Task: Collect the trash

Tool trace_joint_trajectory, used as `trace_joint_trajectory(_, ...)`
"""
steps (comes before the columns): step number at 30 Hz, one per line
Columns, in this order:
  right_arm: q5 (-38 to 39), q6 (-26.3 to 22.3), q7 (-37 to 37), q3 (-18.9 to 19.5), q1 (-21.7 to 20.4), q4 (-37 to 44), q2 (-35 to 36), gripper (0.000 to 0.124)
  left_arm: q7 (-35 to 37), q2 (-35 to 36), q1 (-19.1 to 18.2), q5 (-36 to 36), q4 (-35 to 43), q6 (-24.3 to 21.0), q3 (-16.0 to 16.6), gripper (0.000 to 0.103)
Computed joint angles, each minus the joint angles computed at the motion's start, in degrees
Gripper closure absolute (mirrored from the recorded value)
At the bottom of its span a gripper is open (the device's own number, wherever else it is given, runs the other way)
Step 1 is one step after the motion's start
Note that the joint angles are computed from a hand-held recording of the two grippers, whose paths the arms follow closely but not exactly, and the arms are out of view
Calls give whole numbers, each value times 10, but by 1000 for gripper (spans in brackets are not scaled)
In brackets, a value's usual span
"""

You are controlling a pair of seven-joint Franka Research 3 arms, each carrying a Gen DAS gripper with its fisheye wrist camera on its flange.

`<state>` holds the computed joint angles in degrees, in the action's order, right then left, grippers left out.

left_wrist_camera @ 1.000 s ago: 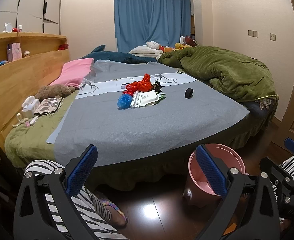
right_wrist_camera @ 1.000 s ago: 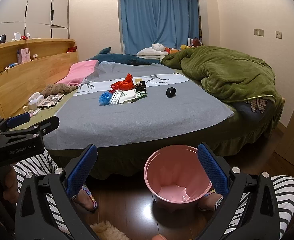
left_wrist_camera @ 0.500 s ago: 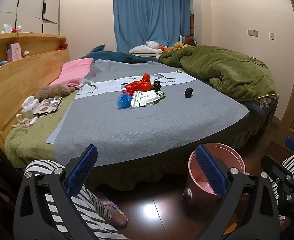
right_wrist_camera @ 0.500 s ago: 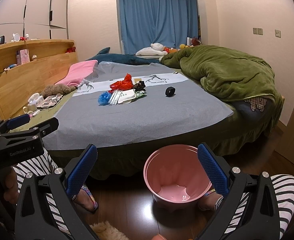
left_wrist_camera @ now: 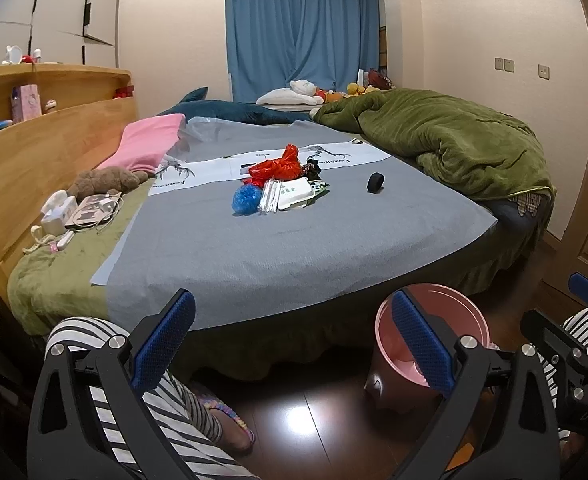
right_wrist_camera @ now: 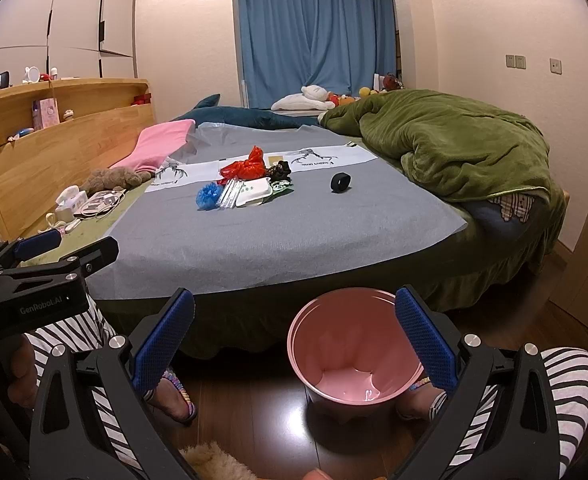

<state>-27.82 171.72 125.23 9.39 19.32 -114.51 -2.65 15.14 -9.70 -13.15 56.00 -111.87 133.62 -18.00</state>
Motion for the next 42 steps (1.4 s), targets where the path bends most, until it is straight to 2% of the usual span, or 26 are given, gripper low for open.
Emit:
trace_joint_trajectory(21, 20, -2, -18, -1, 1, 2, 0, 26, 0, -1, -1, -1, -1, 0, 0, 7)
trace_joint_trajectory(34, 8, 2, -4, 1, -1, -11, -4, 26, 3, -6, 1, -5, -8, 5, 0, 7)
trace_joint_trajectory(42, 41, 4, -32, -2, 4, 1, 11, 26, 22, -1, 5, -24, -8, 17, 7, 7)
